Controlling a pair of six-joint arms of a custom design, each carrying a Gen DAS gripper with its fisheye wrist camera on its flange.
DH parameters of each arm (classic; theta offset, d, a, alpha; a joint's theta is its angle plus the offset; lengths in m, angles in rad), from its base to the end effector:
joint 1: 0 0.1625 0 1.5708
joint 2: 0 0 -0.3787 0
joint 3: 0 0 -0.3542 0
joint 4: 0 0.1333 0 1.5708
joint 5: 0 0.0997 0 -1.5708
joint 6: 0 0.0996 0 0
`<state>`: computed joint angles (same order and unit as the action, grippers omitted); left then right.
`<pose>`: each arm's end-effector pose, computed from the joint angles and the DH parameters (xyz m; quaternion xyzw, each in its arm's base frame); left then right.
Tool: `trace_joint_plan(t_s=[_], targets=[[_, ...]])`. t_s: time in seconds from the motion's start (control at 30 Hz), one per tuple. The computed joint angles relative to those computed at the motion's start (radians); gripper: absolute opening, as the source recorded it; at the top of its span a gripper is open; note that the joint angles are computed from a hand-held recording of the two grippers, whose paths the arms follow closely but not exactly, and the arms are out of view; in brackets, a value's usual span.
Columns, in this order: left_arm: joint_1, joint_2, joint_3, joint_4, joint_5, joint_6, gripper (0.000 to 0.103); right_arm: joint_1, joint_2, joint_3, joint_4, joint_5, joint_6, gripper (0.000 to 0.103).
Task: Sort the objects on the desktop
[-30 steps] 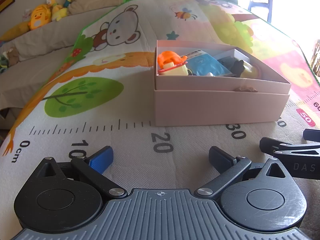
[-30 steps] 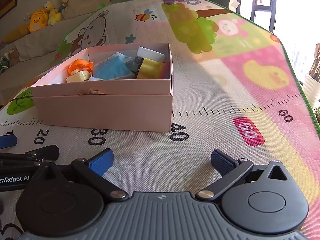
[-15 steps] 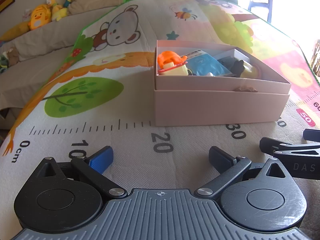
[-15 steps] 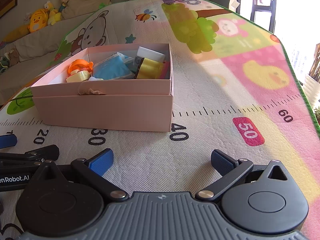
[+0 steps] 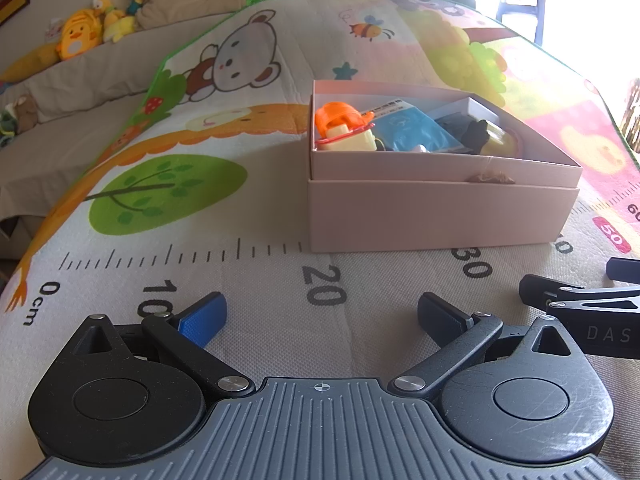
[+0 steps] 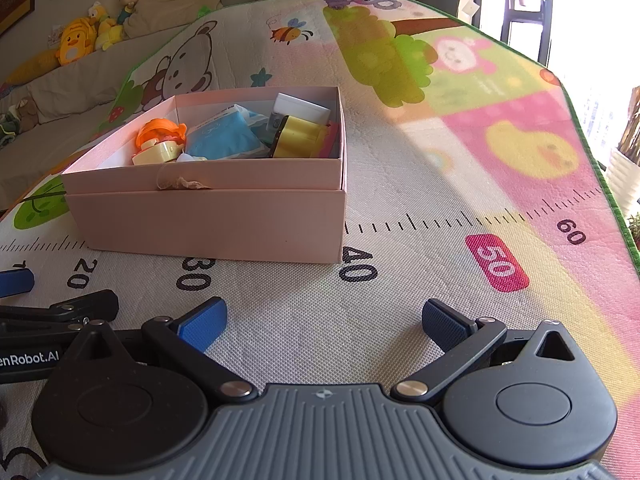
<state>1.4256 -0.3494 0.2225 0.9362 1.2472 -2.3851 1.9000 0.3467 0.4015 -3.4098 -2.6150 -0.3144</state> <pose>0.0619 -0.7167 0.1998 0.3454 0.8508 -0.3048 0.2530 0.2730 -0.6530 -0.1418 -0.0111 -0.7848 0.4528 0.4230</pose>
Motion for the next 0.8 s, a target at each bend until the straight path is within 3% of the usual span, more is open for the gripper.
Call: trace_joint_plan(t_s=[0.8], targets=[[-0.001, -0.017, 0.032, -0.017, -0.003, -0.001, 0.103, -0.004, -0.014, 0.027, -0.009, 0.015, -0.007, 0.103]])
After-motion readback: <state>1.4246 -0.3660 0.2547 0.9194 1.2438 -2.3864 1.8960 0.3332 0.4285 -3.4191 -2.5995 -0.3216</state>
